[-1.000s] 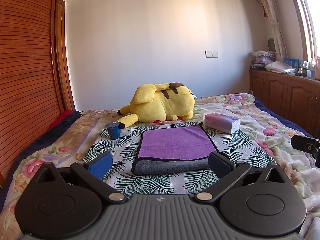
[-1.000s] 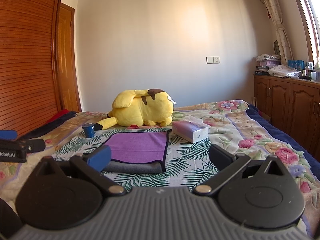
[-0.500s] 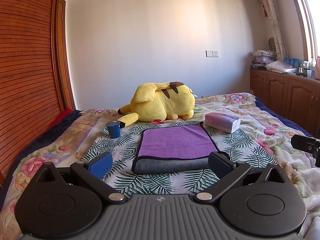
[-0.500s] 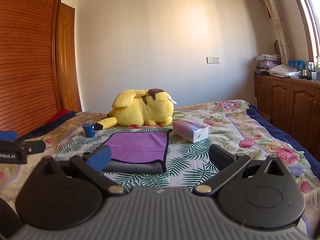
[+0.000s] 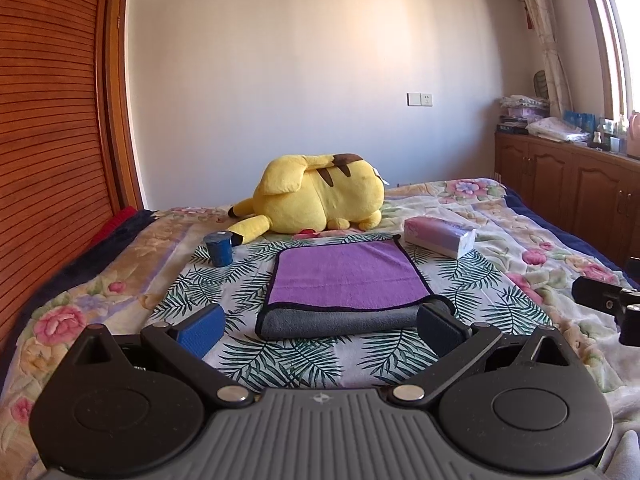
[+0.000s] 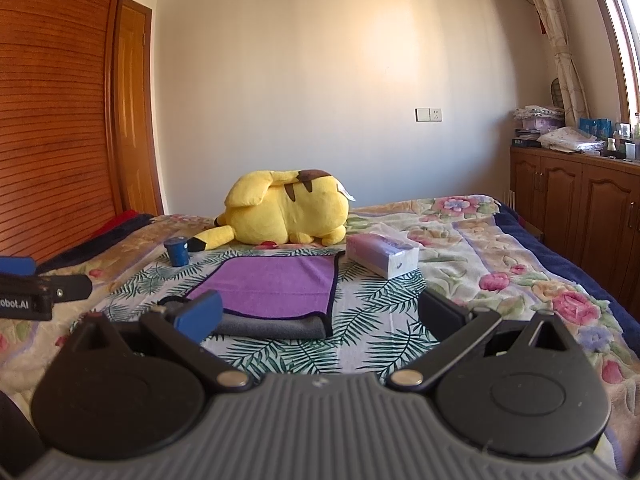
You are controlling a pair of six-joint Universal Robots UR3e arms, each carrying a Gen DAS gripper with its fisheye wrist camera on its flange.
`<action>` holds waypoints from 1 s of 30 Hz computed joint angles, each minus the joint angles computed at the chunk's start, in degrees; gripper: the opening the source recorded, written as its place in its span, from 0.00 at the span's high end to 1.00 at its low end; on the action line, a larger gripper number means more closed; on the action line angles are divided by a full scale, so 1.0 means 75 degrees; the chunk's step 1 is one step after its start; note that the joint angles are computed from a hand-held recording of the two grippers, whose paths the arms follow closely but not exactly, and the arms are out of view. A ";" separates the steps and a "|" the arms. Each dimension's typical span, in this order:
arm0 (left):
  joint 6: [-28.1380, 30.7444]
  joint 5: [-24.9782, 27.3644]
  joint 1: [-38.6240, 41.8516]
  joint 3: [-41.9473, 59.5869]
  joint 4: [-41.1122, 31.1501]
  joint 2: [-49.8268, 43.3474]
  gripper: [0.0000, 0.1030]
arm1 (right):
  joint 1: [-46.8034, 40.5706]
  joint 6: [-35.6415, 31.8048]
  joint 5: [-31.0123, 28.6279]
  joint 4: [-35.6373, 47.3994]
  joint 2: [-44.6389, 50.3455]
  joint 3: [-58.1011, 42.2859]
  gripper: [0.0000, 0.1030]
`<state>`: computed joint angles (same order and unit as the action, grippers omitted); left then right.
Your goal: Fold towel
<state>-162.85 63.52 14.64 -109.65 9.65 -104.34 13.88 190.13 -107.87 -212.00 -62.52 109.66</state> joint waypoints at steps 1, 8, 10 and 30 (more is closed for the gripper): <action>0.0029 0.0012 -0.0023 0.0108 -0.0088 -0.0042 0.16 | -0.0001 0.0006 0.0011 0.0046 0.0020 -0.0035 0.00; 0.0146 0.0141 -0.0137 0.0821 -0.0494 -0.0474 0.16 | -0.0049 -0.0093 0.0104 0.0566 0.0265 -0.0520 0.00; 0.0160 0.0154 -0.0155 0.1080 -0.0632 -0.0636 0.16 | -0.0095 -0.0076 0.0166 0.0693 0.0333 -0.0617 0.00; 0.0663 0.0492 -0.0441 0.3799 -0.1913 -0.2531 0.16 | -0.0408 -0.0246 0.0713 0.1967 0.1103 -0.2084 0.00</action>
